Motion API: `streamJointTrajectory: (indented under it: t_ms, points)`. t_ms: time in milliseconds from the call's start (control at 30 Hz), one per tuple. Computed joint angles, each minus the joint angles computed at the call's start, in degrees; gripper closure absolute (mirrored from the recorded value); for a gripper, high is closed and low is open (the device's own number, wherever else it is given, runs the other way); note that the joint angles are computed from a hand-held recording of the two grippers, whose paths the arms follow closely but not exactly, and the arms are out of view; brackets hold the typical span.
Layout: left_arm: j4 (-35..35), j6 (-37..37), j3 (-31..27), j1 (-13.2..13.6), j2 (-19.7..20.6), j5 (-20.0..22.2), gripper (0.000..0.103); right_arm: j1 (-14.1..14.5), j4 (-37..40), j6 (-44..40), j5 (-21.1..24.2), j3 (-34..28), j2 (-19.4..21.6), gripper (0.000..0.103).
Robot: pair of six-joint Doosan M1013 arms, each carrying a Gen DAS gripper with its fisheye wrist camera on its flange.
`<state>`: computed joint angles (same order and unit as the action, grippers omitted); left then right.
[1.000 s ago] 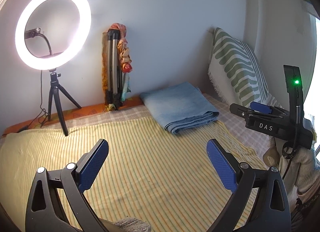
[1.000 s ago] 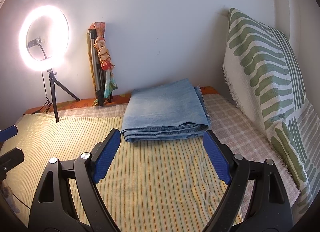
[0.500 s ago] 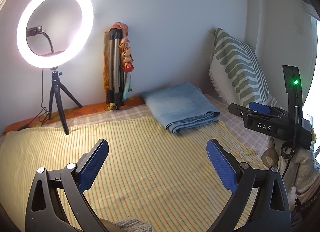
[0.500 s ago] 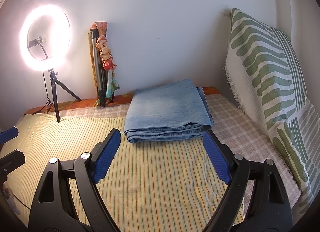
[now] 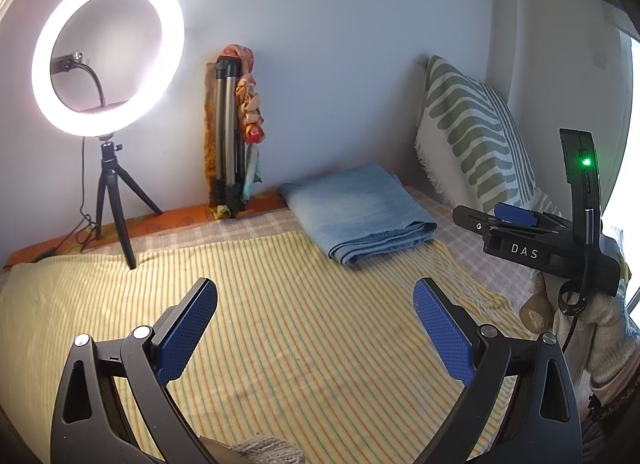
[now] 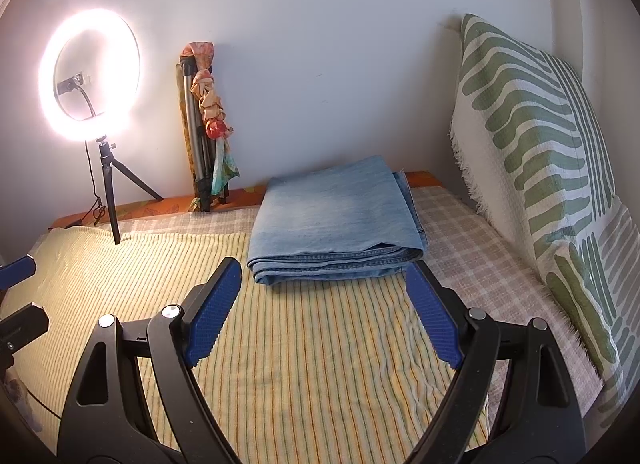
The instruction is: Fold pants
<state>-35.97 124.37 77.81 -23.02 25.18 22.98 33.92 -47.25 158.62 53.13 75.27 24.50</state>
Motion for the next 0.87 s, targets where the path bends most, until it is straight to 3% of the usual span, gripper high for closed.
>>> streamJointTrajectory:
  t_ms: [600, 867]
  points:
    - [1.1, -1.1, 0.2, -0.1, -0.1, -0.3, 0.005, 0.1, 0.4, -0.5, -0.1, -0.2, 0.2, 0.016]
    - [-1.5, 1.7, 1.0, -0.1, -0.4, -1.8, 0.005, 0.1, 0.4, -0.5, -0.2, -0.1, 0.1, 0.016]
